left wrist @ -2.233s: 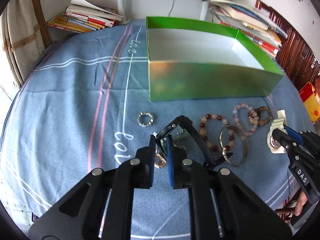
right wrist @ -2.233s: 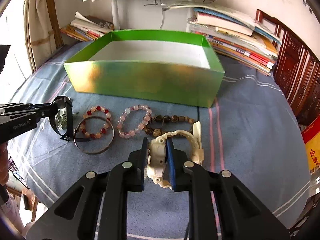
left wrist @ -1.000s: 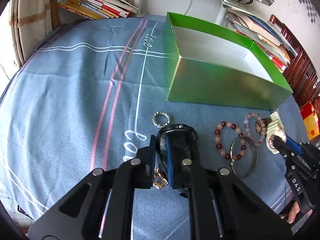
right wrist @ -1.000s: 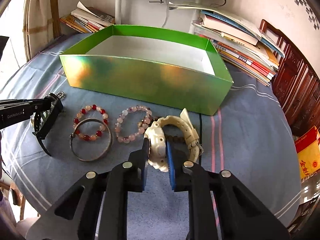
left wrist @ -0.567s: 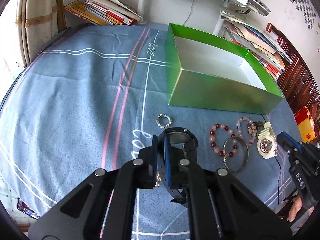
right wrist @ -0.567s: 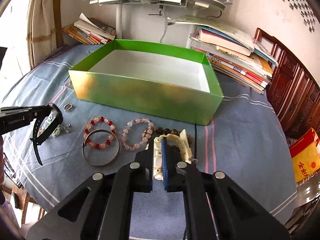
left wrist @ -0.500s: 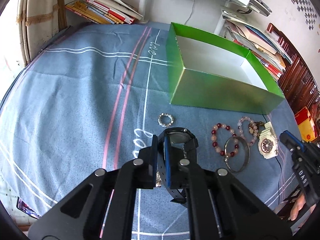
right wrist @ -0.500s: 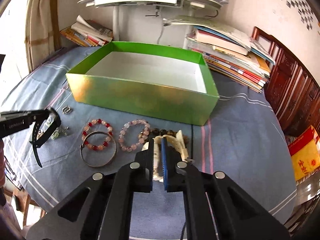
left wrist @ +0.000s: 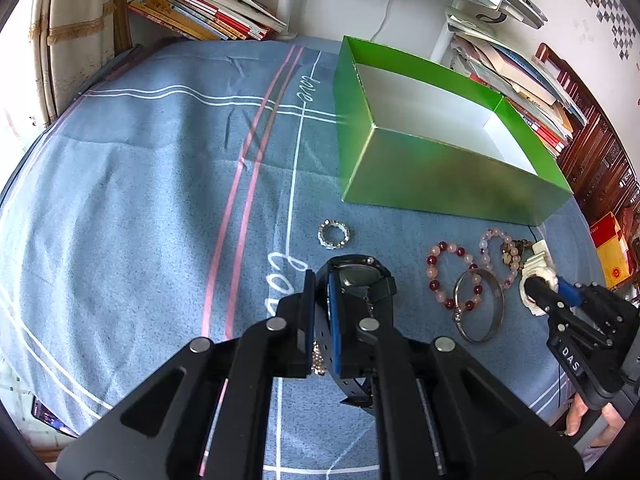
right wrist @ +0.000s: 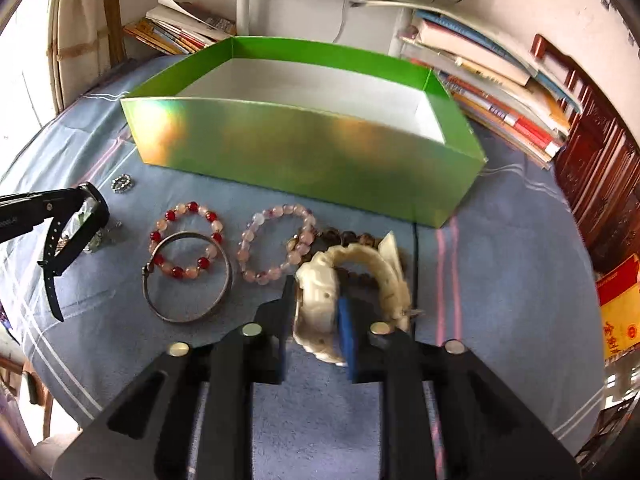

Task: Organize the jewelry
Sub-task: 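Lift both watches and carry them toward the green box, then open both grippers to drop the watches inside the green box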

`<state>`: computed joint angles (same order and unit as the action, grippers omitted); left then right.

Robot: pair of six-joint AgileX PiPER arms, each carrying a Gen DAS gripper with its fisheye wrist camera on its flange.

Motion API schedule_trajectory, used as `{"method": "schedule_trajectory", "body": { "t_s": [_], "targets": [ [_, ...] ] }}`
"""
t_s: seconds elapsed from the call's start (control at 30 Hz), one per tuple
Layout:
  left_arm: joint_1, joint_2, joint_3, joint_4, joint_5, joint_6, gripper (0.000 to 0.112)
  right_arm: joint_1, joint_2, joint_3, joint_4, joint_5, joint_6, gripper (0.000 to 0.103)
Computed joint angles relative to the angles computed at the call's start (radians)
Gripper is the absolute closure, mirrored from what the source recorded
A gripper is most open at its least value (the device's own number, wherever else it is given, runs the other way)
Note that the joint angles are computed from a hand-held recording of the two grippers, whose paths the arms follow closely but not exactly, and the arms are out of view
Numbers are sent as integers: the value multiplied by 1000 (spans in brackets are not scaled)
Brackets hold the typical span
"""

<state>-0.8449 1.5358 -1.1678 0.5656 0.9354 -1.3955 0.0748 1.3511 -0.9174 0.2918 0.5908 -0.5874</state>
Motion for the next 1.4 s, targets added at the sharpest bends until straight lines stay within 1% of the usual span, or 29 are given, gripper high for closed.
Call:
{"method": "schedule_trajectory", "body": {
  "t_s": [0.07,0.13,0.23,0.3,0.4,0.43,0.5,0.53,0.6,0.73,0.77,0.87,0.9,0.93,0.97,1.0,1.03,1.07,1.1,1.17,1.23,1.27,1.3,1.37,1.4],
  "targets": [
    [14,-9,-1,-22,-13,27,108,-44,1,-17,108,56,-90,85],
    [18,-27,-11,-24,-18,41,109,-68,-10,-27,155,82,-125,85],
    [-9,-30,-61,17,38,37,109,-97,-55,-50,193,105,-149,85],
    [-14,-26,-105,25,64,58,109,-111,-61,-84,219,124,-167,85],
    [-10,16,-230,37,112,124,109,-115,-45,-177,233,147,-149,85],
    [-3,48,-300,47,129,163,109,-114,-36,-207,248,147,-153,85],
    [22,103,-408,42,146,224,109,-94,20,-304,254,139,-132,85],
    [53,146,-487,19,148,276,109,-85,48,-343,244,136,-109,85],
    [98,204,-588,-16,150,330,109,-51,130,-441,182,124,-30,85],
    [172,401,-841,-25,218,408,109,-5,297,-595,90,148,80,85],
    [186,445,-890,-36,235,427,109,5,345,-632,61,163,117,85],
    [223,525,-960,-95,253,456,108,24,409,-664,10,179,182,85],
    [232,528,-944,-118,239,458,108,25,409,-653,8,170,188,83],
    [242,527,-931,-148,224,461,108,19,401,-635,18,154,182,75],
    [246,510,-894,-162,199,453,104,8,387,-618,37,145,167,68],
    [249,487,-855,-174,174,445,99,-7,361,-589,69,135,137,58],
    [249,456,-807,-182,145,435,81,-29,322,-548,118,122,90,54],
    [236,405,-736,-158,119,411,63,-47,291,-514,153,110,51,54],
    [220,371,-687,-121,110,386,59,-71,247,-471,192,107,3,54],
    [161,284,-561,11,132,302,58,-127,158,-375,271,111,-103,54],
    [105,223,-457,108,193,209,57,-173,90,-282,316,114,-190,54],
    [76,191,-391,138,231,153,57,-184,77,-259,310,115,-204,54],
    [58,162,-330,142,244,114,57,-192,61,-226,296,110,-215,55],
    [33,101,-210,130,231,41,57,-193,52,-170,253,79,-211,63],
    [25,84,-175,127,225,15,57,-196,56,-151,244,73,-212,66]
  ]
}}
